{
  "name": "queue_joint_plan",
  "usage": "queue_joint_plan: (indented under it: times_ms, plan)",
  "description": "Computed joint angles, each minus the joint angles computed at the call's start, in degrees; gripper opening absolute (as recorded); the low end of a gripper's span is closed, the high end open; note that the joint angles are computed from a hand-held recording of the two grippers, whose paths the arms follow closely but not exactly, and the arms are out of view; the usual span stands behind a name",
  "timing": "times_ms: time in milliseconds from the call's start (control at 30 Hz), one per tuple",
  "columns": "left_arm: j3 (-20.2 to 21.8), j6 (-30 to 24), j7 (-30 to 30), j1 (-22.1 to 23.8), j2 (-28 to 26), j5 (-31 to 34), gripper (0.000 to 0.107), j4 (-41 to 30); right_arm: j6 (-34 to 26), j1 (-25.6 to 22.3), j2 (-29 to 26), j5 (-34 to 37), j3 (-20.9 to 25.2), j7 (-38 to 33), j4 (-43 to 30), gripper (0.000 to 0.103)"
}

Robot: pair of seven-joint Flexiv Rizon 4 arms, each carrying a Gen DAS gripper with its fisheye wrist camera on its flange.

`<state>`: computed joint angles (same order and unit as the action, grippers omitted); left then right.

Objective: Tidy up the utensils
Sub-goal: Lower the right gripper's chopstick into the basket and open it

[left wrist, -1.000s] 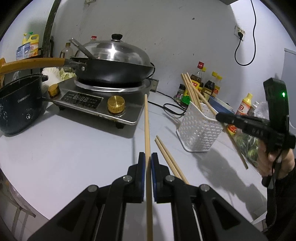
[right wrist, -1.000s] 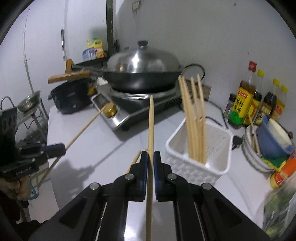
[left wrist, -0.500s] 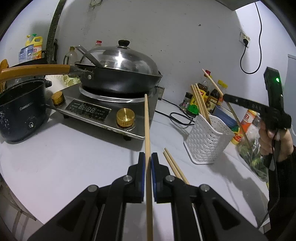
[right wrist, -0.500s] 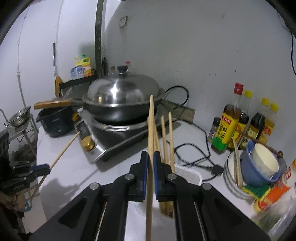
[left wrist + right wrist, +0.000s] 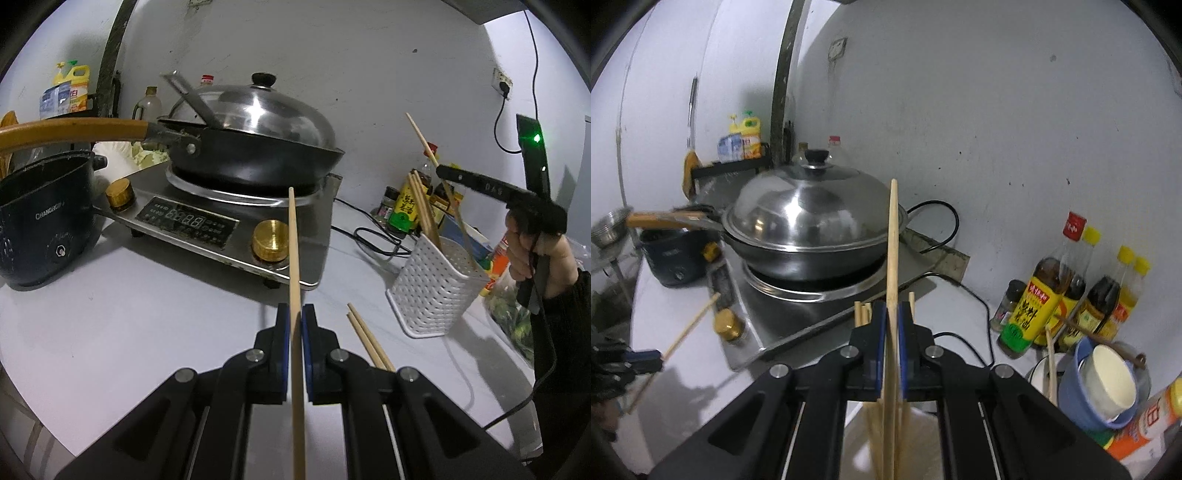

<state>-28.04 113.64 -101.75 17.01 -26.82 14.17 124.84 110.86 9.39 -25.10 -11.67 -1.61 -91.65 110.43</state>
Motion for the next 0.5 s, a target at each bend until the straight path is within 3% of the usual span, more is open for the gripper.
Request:
queue_joint_plan:
  times_ms: [67, 133, 267, 433, 500]
  plan:
    - [0.19, -0.09, 0.00, 0.02, -0.42, -0.12, 0.006, -0.27, -0.19, 6.11, -1.06, 3.11, -6.28, -2.37, -0.34, 0.006]
    - [0.16, -0.17, 0.03, 0.17, -0.79, -0.19, 0.006, -0.44, -0.85, 7.90, -2.10, 4.44, -8.08, -3.45, -0.55, 0.006]
    - [-0.06, -0.23, 0.14, 0.25, -0.97, -0.24, 0.006, -0.43, -1.85, 7.70, -3.04, 5.29, -7.74, -3.52, -0.23, 0.006]
    - [0.11, 0.07, 0.16, -0.48, -0.32, -0.28, 0.006, -0.11, -3.49, 3.21, -2.27, 3.42, -3.29, -2.35, 1.56, 0.006]
    - [0.27, 0.19, 0.07, -0.79, 0.16, -0.27, 0.006, 0.10, -2.76, 3.85, -1.75, 3.75, -4.15, -2.31, 2.96, 0.006]
